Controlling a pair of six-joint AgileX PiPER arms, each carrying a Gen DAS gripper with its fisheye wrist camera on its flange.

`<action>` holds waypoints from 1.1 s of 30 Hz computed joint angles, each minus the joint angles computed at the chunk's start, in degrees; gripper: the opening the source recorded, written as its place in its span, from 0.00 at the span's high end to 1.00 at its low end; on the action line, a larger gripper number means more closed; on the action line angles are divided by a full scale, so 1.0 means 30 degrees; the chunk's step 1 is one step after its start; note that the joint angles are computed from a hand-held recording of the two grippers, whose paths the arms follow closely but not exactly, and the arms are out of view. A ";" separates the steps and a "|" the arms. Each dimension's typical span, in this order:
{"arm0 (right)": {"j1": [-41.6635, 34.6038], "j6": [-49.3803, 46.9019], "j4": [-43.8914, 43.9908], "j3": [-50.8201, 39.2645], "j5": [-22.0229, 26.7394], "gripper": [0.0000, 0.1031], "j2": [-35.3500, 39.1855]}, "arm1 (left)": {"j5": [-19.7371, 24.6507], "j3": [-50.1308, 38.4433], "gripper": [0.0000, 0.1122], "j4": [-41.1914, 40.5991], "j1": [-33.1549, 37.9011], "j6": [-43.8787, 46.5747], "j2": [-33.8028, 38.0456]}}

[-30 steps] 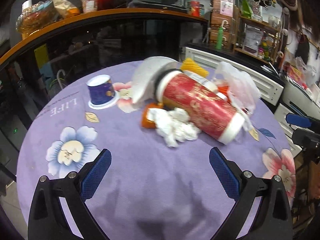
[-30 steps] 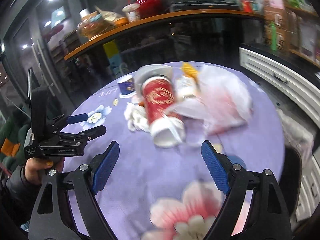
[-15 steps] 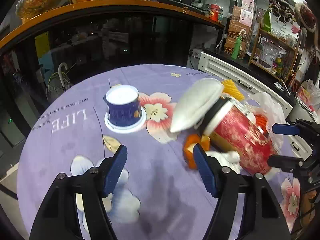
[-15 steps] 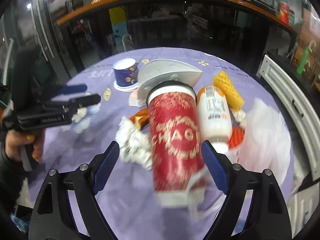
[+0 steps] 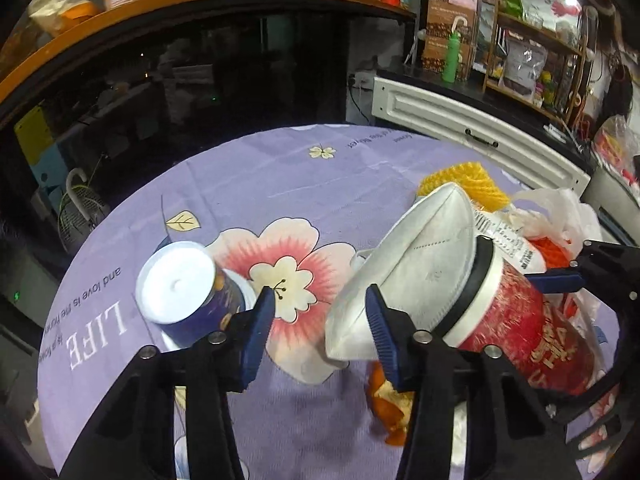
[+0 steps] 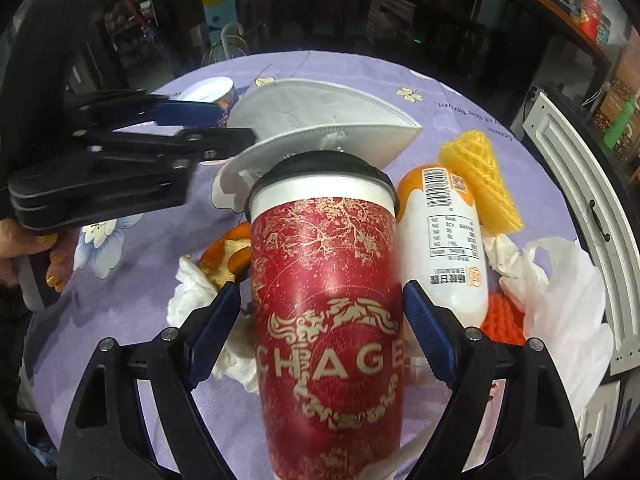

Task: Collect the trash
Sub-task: 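Grasp the red CHAGE cup with the right tool while the left tool grasps the white mask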

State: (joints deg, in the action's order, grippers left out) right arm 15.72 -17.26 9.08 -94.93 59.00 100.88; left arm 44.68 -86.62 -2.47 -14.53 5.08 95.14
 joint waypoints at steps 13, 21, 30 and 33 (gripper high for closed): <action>-0.0296 -0.0378 0.0960 0.1233 -0.1053 0.25 -0.0676 | -0.1219 0.1070 0.97 0.0296 -0.0799 -0.0161 -0.0283; -0.1723 -0.2151 0.4189 0.4043 -0.2702 0.25 -0.3858 | -0.2752 0.4121 0.97 0.0611 -0.0578 -0.1982 -0.4349; -0.2851 -0.4305 0.7853 0.7591 -0.3964 0.25 -0.7853 | -0.3043 0.6840 0.97 0.1442 -0.1599 -0.4617 -0.8731; -0.3469 -0.5156 0.9016 0.8399 -0.3881 0.25 -0.8844 | -0.2926 0.7484 0.97 0.2593 -0.2353 -0.6166 -0.9821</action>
State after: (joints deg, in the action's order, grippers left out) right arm 5.32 -32.73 36.12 -69.73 47.36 74.35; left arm 35.90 -64.16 5.31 -21.59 -13.42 65.68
